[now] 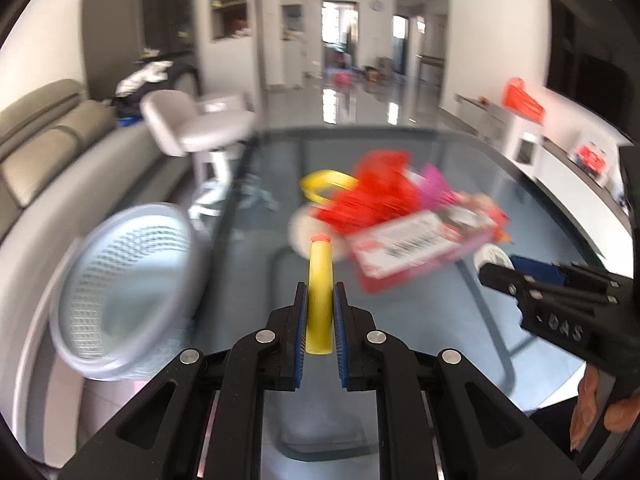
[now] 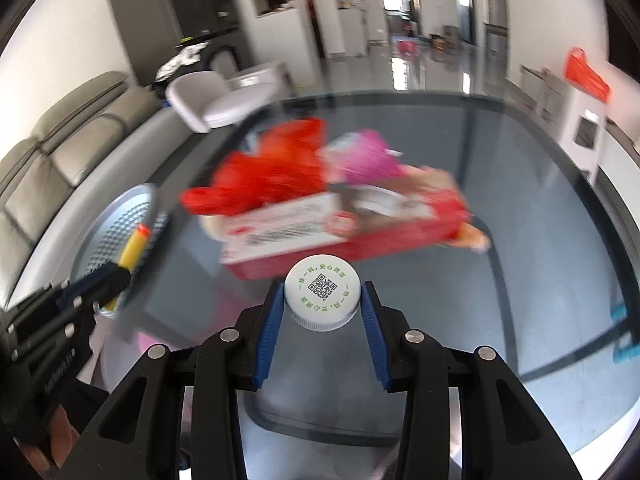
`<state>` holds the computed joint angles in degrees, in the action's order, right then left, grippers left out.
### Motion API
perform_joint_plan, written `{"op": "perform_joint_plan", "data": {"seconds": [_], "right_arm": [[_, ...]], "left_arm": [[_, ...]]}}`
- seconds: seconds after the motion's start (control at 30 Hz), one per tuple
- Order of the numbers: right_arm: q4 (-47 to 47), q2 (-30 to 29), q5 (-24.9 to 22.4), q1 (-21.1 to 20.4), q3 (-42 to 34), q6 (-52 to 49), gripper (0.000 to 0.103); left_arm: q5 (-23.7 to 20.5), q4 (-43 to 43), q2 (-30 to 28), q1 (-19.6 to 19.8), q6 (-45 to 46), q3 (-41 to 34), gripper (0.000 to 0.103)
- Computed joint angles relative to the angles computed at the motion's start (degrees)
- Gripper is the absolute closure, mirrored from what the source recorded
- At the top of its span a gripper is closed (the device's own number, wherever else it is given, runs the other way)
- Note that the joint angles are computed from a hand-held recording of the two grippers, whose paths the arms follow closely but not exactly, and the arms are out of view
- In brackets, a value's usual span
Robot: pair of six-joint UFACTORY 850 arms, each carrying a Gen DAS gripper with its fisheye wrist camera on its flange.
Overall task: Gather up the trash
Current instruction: 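Carry both items over the grey basket and open both tools to drop them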
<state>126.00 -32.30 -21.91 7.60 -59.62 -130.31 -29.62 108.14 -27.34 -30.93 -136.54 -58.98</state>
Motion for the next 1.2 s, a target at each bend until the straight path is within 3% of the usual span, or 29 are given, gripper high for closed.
{"op": "perform_joint_plan", "data": {"seconds": [0.17,0.33,0.53,0.8,1.2], "right_arm": [[-4.2,-0.1,-0.3,5.4,-2.1,4.0,0.065],[-8.6,-1.5,0.2,10.6,-5.7,8.1,0.065],[-17.7,-5.0,0.6,15.1,-12.2,16.9,0.065],[-33.6,-11.1,0.1,18.9,-21.4,32.0,0.065],[-47.9,-17.9,-1.0,20.3,-29.9,45.4,0.065]], "left_arm": [[-5.3,-3.2,3.9,2.5,2.4,4.3,0.090],[-7.4,-4.2,7.2,6.3,2.4,8.2,0.090],[-6.0,-4.3,9.4,12.2,3.0,11.2,0.090],[-1.5,-1.4,7.3,18.7,-0.3,10.9,0.090],[2.5,0.6,3.6,21.4,-4.1,8.9,0.090]]}}
